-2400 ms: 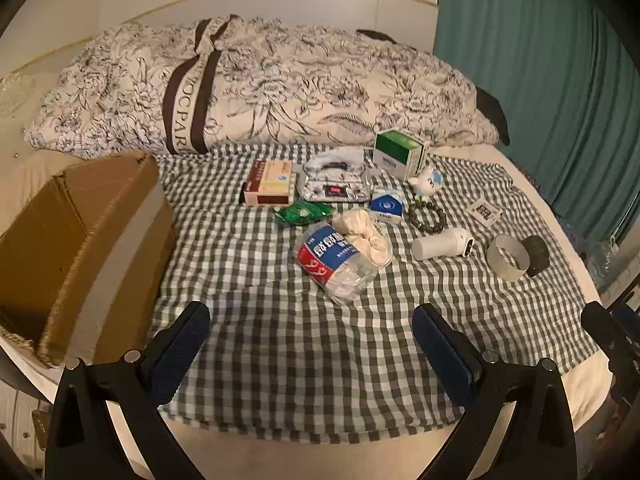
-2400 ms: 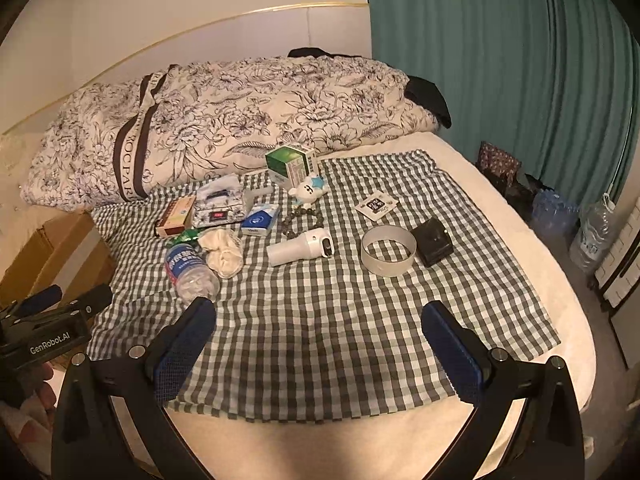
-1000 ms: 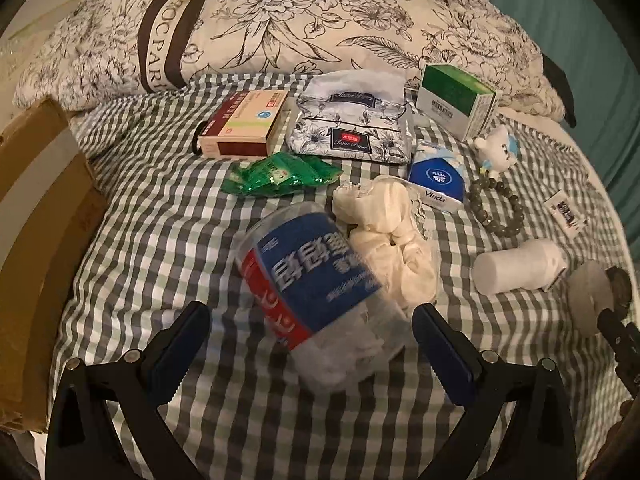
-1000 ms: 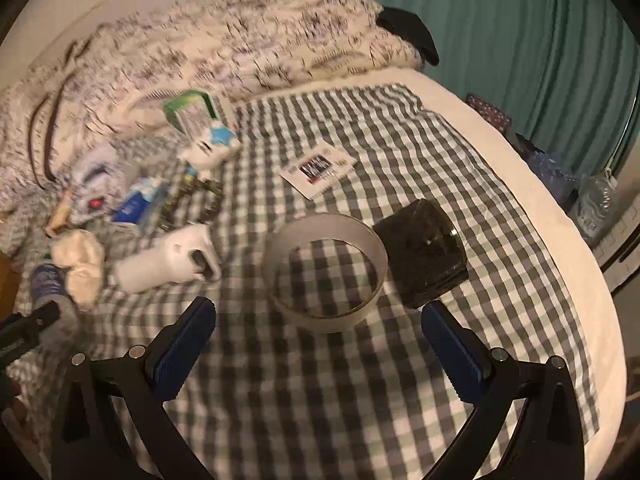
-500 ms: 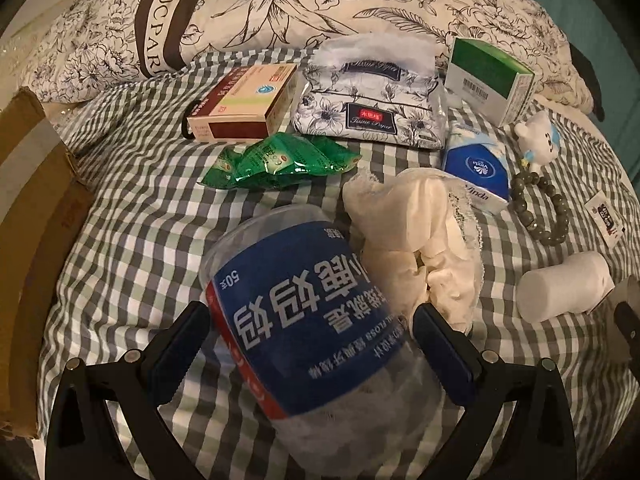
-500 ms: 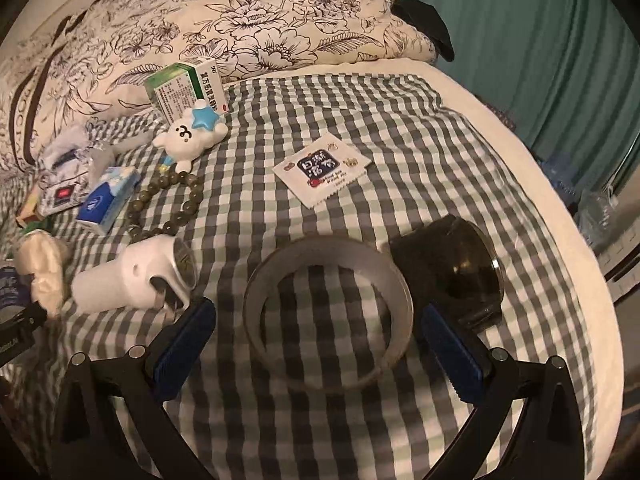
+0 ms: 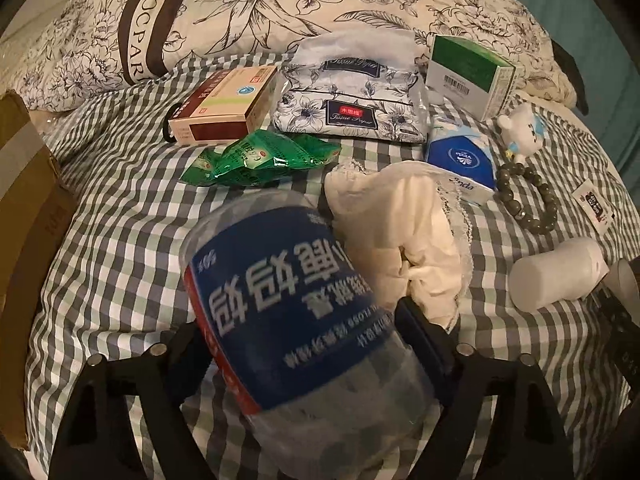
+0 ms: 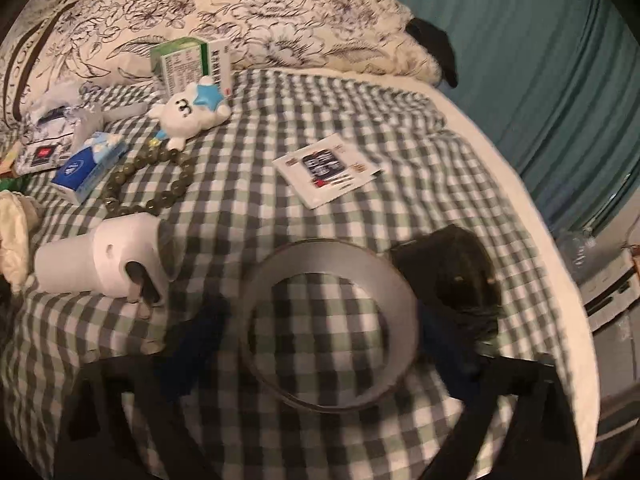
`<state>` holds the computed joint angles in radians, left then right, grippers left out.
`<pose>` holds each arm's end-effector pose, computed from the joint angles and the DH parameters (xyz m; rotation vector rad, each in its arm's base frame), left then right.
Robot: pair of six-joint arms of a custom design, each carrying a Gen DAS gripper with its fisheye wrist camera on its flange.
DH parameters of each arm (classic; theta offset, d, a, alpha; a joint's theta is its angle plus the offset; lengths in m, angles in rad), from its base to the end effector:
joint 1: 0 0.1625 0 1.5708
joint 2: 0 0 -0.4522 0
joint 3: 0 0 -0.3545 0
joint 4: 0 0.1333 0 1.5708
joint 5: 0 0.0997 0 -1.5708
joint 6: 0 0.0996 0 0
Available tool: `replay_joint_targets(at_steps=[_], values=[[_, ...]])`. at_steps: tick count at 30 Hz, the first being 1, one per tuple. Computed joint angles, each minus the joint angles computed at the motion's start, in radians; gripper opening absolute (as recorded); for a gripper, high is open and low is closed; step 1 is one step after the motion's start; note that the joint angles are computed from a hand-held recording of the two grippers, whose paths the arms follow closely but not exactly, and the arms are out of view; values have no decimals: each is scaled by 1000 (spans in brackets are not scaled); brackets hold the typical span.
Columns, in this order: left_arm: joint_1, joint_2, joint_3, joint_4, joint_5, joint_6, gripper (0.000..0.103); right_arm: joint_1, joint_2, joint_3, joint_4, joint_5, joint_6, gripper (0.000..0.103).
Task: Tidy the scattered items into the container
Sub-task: 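Grasp the blue-labelled water bottle with the left tool while the right tool grasps the clear tape roll, then carry the bottle into the cardboard box and open the left tool while the right tool carries the tape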
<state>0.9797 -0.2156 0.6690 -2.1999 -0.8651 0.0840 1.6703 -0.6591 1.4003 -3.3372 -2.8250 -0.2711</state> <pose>-0.3215 -0.8342 0.0467 0.7412 2.3532 -0.4380 0.1077 -0.6899 0.2692 -0.3628 -1.7721 0.8351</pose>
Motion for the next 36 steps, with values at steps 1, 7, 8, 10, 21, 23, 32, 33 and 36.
replay_joint_targets(at_steps=[1, 7, 8, 10, 21, 23, 32, 33, 36], values=[[0, -5, 6, -1, -4, -4, 81, 0, -8, 12, 10, 10, 14, 85], [0, -25, 34, -12, -10, -6, 73, -15, -24, 37, 54, 45, 50, 85], [0, -30, 41, -15, -11, -6, 72, -23, -37, 57, 60, 77, 81, 83], [0, -41, 53, -20, -15, -6, 71, -36, -78, 106, 55, 155, 144, 82], [-8, -123, 158, -84, -11, -3, 65, -1, -107, 162, -56, 173, 144, 82], [-11, -138, 182, -108, -8, 12, 65, 13, -114, 176, -84, 178, 139, 82], [-19, -215, 296, -184, -31, 35, 65, 92, -116, 231, -141, 160, 154, 82], [-21, -224, 308, -192, -32, 39, 65, 100, -115, 236, -140, 159, 160, 82], [-28, -252, 343, -220, -32, 56, 65, 130, -105, 241, -138, 147, 171, 82]])
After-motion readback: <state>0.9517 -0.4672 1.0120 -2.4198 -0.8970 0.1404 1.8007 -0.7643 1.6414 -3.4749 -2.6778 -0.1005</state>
